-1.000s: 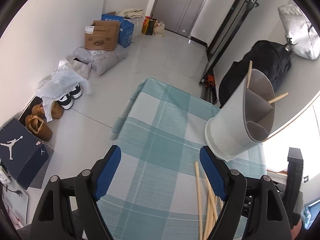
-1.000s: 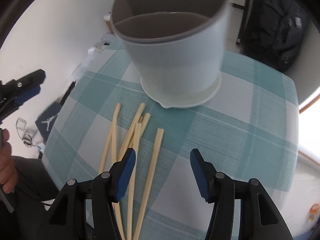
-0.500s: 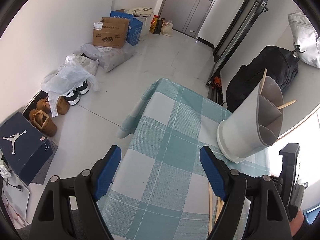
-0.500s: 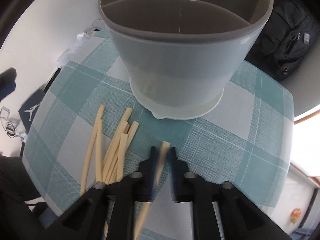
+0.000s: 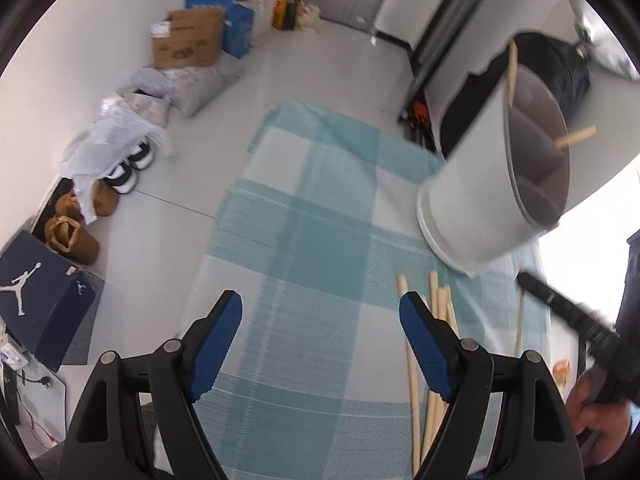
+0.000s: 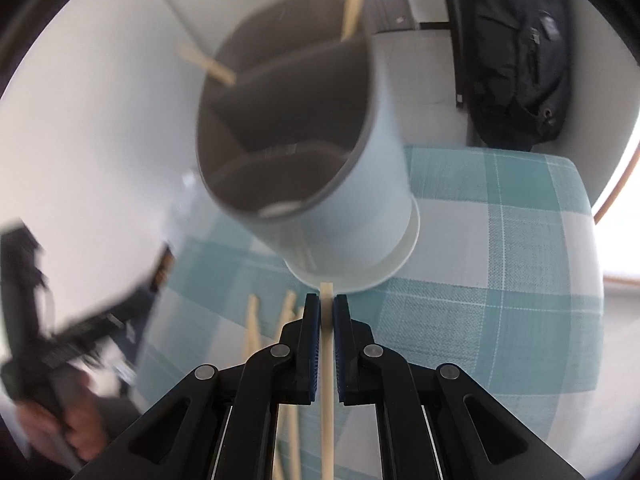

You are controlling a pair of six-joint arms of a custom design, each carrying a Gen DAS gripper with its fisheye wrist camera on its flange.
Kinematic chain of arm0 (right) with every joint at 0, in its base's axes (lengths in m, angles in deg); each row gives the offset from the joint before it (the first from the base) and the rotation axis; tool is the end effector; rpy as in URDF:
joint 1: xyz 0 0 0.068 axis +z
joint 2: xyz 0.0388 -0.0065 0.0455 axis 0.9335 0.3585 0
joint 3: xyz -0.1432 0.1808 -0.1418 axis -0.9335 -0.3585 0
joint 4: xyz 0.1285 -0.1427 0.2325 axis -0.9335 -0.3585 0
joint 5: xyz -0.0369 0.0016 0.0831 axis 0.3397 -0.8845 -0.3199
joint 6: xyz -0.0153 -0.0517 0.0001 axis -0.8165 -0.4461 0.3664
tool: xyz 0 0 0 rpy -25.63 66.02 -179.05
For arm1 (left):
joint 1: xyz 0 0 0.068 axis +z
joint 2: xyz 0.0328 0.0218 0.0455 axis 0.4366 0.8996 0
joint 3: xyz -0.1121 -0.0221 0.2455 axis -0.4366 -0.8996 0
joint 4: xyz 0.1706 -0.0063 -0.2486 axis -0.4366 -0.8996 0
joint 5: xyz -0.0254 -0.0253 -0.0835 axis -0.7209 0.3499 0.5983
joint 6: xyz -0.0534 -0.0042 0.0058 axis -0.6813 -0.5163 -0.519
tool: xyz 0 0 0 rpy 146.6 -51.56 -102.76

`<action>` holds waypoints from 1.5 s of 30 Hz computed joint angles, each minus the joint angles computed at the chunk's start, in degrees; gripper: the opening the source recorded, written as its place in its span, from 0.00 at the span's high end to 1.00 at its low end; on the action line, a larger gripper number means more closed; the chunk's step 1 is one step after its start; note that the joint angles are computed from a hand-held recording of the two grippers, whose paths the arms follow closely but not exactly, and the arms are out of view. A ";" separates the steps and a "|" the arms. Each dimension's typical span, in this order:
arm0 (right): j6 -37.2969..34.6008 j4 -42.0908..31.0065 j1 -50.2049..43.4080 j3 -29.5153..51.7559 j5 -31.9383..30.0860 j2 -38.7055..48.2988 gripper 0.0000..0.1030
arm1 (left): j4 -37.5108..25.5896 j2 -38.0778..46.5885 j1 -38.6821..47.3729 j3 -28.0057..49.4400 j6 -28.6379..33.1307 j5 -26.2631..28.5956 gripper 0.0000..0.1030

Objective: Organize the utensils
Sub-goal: 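Close the left gripper on a chopstick while the right gripper holds its chopstick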

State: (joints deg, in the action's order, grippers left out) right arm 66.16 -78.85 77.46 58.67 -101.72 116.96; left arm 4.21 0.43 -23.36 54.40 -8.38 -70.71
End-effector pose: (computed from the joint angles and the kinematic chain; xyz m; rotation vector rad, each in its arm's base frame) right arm 0.3213 0.0682 0.2494 -0.6869 2.5021 0.7723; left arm 0.1812 -0.1907 0.2401 -0.7358 2.5373 -0.2268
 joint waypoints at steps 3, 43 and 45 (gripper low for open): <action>3.61 0.78 -3.52 -0.06 -6.53 0.29 0.94 | 1.37 2.12 0.18 0.77 1.84 2.94 0.25; 13.03 3.44 -13.86 -2.99 -8.92 -1.77 0.94 | -3.60 24.24 3.26 16.97 12.72 3.86 0.96; 12.93 3.85 -14.04 -2.89 -9.59 -1.98 0.94 | -2.12 23.55 3.49 15.99 12.15 3.98 0.98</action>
